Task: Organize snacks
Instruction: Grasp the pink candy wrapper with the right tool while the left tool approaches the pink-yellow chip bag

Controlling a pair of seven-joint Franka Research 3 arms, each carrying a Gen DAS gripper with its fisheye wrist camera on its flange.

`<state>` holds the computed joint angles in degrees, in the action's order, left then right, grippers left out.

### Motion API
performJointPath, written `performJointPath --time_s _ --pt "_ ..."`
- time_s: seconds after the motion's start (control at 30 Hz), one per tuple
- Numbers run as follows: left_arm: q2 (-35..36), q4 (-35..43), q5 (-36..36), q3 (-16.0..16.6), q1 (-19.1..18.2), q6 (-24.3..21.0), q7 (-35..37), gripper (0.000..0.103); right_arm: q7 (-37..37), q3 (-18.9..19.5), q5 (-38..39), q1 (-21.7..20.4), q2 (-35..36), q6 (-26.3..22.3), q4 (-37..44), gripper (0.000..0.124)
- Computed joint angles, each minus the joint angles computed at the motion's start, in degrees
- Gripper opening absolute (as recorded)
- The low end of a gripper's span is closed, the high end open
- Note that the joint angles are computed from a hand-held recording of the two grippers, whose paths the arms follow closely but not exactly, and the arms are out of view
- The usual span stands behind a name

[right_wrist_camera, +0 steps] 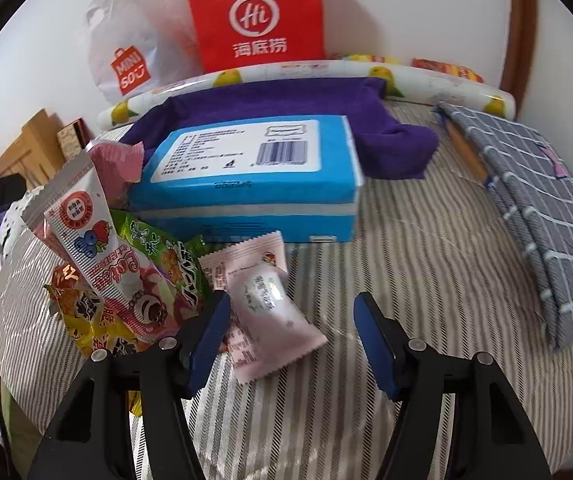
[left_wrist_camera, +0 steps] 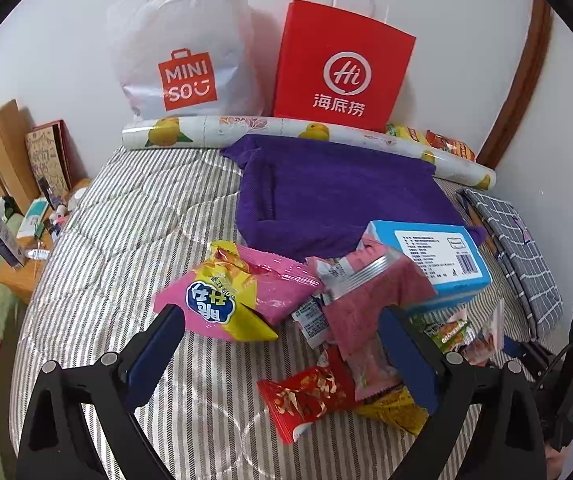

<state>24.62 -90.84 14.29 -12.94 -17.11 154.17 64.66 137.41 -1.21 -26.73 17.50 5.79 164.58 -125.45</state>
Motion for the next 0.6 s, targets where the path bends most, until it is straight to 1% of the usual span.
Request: performJointPath --time_s 0.07,0.1,0.17,0.3,0.4,0.5,0.57,0.6 --pt "0.78 0.87 -1.4 -0.72 0.7 -0.51 0.99 0.097 -5.93 1.3 5.34 -0.99 0.71 1.43 -0.06 0.064" --pt "1.23 1.42 -1.95 -0.94 0.89 -0.86 1.38 0.097 -7.92 1.45 6.75 -1.01 1.07 1.47 0.17 0.064" --pt "1.92 2.33 -2.28 -0.82 0.75 -1.52 1.54 0.097 -8.71 0.79 6.93 -0.36 1.61 1.79 0.45 0.064" --pt "2.45 3.06 -2.83 -0.85 0.78 -1.97 2.24 0.097 -11.79 0.43 10.18 0.17 2.88 2.12 1.22 0.064" --pt "2.67 3.44 -3.45 -1.01 0.93 -2.54 2.7 0.097 -11.44 -1.06 8.11 1.72 3.52 2.0 1.88 0.064" --pt "2.66 3.51 -3.76 -0.84 0.89 -3.17 2.57 0.097 -12.26 -1.78 6.58 2.53 4.13 1.19 2.69 0.064" --pt "2.6 3.46 -3.85 -0.74 0.92 -3.44 2.5 0.097 -10.58 -2.86 3.74 3.55 4.14 0.76 2.83 0.055" --pt "2.36 3.13 -3.62 -0.52 0.8 -3.44 2.23 0.097 -9.53 -3.41 1.71 4.03 3.92 0.35 2.76 0.044"
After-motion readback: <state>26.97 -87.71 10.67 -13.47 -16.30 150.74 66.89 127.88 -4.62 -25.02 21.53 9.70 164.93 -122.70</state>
